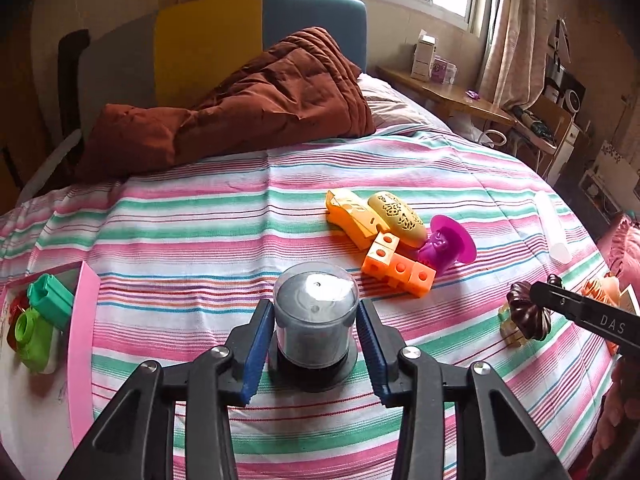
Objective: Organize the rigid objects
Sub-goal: 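Grasp the grey cylinder with black lid with the left gripper while the right gripper holds the brown brush, then carry the grey cylinder into the white tray and open the left gripper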
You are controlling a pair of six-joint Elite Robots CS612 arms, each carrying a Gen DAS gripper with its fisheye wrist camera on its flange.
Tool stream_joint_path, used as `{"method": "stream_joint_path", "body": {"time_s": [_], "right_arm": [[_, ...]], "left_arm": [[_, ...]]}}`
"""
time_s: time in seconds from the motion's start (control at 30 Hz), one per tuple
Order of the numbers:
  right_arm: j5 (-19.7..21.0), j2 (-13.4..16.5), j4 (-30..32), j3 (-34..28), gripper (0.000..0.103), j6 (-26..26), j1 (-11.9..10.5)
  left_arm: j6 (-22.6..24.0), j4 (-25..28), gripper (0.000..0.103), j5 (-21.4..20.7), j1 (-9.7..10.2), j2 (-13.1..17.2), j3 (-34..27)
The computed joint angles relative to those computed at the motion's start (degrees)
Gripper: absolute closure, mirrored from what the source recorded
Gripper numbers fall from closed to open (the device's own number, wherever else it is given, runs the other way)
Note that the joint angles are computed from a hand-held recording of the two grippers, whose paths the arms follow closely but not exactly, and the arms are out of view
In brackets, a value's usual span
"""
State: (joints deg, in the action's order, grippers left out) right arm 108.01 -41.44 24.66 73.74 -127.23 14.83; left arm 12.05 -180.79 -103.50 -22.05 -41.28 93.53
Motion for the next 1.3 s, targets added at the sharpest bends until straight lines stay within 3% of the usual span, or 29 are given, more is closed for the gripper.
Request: {"method": "stream_joint_path", "body": {"time_s": [0.2,0.37,0.6,1.03,1.3], "right_arm": [[-0.1,0.1,0.5,-0.2,0.079,-0.2,0.0],[0.4,0.3,0.9,-0.6,0.079,-0.6,0.1],[1.6,0.7,1.6,-1.3,0.079,-1.0,0.5],[3.1,1.2,2.2,-2.0,0.079,-2.8,1.0],[4.2,1.5,2.7,-2.5,0.079,-3.0,1.3]], "left_arm": [[2.4,-0.7,0.059,3.9,-1.20,0.1,0.6],[1.8,-1.0,0.060,2.6,-0.62,0.2,0.6],[-0.7,0.0,0.060,-1.3,1.23,-1.0,1.2],[1.0,1.8,0.060,-7.0,4.24,-3.8,4.2],[1.3,-0.7,0.060,-8.8,7.09,-5.4,5.8]]}}
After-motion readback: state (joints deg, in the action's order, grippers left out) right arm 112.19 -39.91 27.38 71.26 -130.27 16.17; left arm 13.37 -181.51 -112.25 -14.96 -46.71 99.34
